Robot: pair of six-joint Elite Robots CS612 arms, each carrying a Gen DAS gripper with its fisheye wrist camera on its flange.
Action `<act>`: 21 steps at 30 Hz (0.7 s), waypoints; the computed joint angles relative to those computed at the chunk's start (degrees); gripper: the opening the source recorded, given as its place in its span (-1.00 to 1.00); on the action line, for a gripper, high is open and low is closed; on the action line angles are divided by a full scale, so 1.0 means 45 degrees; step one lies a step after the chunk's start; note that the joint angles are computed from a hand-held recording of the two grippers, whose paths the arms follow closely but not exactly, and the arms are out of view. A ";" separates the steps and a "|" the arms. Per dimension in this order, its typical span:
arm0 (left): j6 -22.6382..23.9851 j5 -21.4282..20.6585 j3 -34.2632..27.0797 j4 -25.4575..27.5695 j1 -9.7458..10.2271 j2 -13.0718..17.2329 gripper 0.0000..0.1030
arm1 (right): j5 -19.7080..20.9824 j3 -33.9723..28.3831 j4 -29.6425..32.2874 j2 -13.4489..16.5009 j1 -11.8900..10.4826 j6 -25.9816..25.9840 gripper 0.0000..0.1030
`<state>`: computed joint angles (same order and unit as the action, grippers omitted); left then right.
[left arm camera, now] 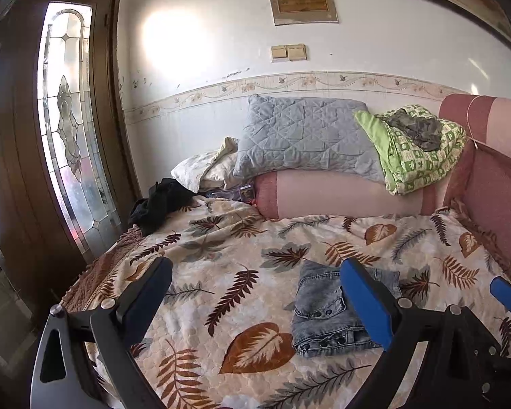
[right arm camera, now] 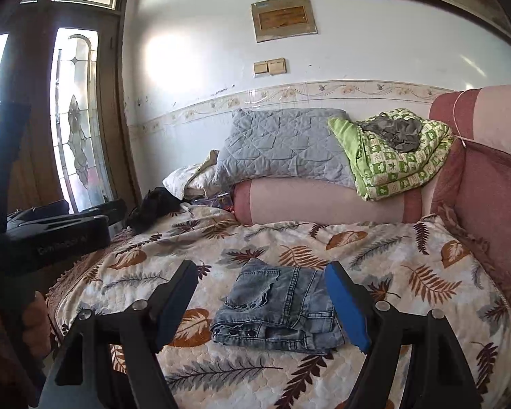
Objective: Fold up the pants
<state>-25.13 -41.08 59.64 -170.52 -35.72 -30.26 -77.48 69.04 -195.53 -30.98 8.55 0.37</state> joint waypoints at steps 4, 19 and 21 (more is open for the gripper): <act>-0.0041 -0.0053 0.0083 -0.0040 0.0011 -0.0040 0.92 | -0.0008 -0.0004 0.0081 0.0010 0.0052 -0.0256 0.55; 0.0088 0.0198 0.0466 -0.0664 -0.0079 -0.0213 0.92 | 0.0120 0.0086 0.0021 -0.0068 0.0126 -0.0577 0.55; 0.0084 0.0323 0.0503 -0.0738 -0.0098 -0.0221 0.92 | 0.0201 0.0083 0.0000 -0.0065 0.0123 -0.0564 0.55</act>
<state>-24.75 -39.62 61.90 -173.84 -36.17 -31.25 -76.57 69.42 -195.53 -31.27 9.11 -2.17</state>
